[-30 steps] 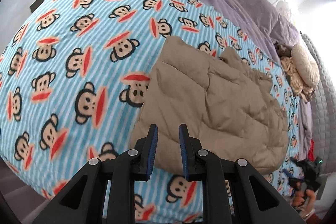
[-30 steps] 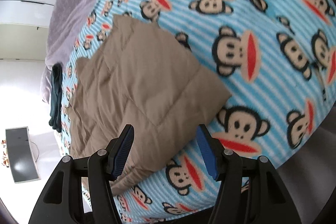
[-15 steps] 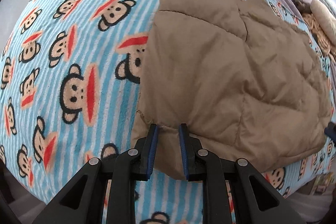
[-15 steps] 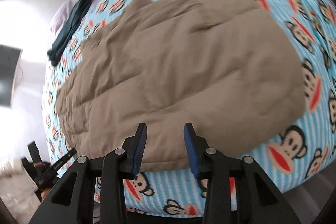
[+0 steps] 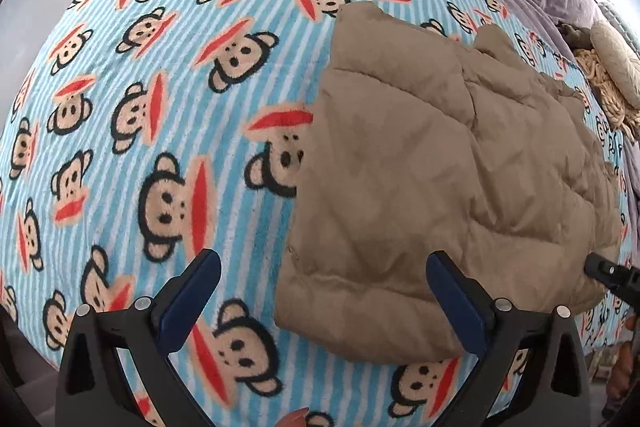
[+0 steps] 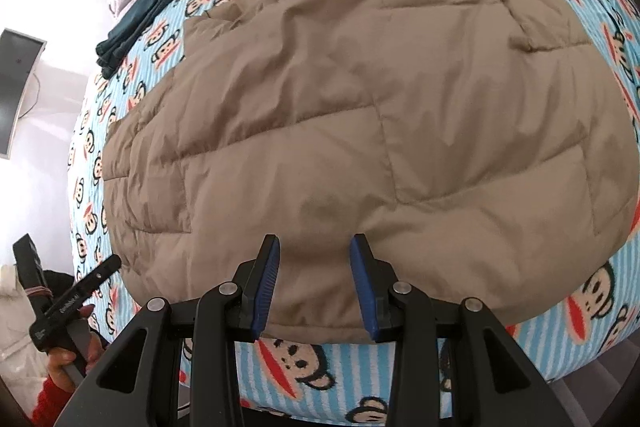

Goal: Fold large clothes
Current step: 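Move both open tools to the edge of the folded jacket bundle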

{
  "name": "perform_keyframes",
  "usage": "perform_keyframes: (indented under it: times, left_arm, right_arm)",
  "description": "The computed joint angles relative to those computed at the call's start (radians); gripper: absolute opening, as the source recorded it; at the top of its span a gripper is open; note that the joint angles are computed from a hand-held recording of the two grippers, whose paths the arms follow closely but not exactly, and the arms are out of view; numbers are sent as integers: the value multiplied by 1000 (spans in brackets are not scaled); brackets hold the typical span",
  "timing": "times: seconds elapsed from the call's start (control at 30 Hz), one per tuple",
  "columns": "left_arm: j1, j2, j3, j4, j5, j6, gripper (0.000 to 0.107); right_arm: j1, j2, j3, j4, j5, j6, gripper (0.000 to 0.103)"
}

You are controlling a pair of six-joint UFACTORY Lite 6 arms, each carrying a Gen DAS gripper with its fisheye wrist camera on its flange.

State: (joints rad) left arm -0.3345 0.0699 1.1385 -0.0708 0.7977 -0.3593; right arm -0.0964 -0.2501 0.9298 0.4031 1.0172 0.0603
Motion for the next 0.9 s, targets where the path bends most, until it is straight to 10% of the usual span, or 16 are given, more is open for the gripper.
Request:
perform_keyframes:
  times: [0.27,0.9]
  left_arm:
    - [72,113,124,-72,37,143,103]
    - [230,353,316,-490,94,672,103]
  right_arm:
    - [23,0,-20,-10,-14,38,64]
    - [130,34,52,-132,-69,254,66]
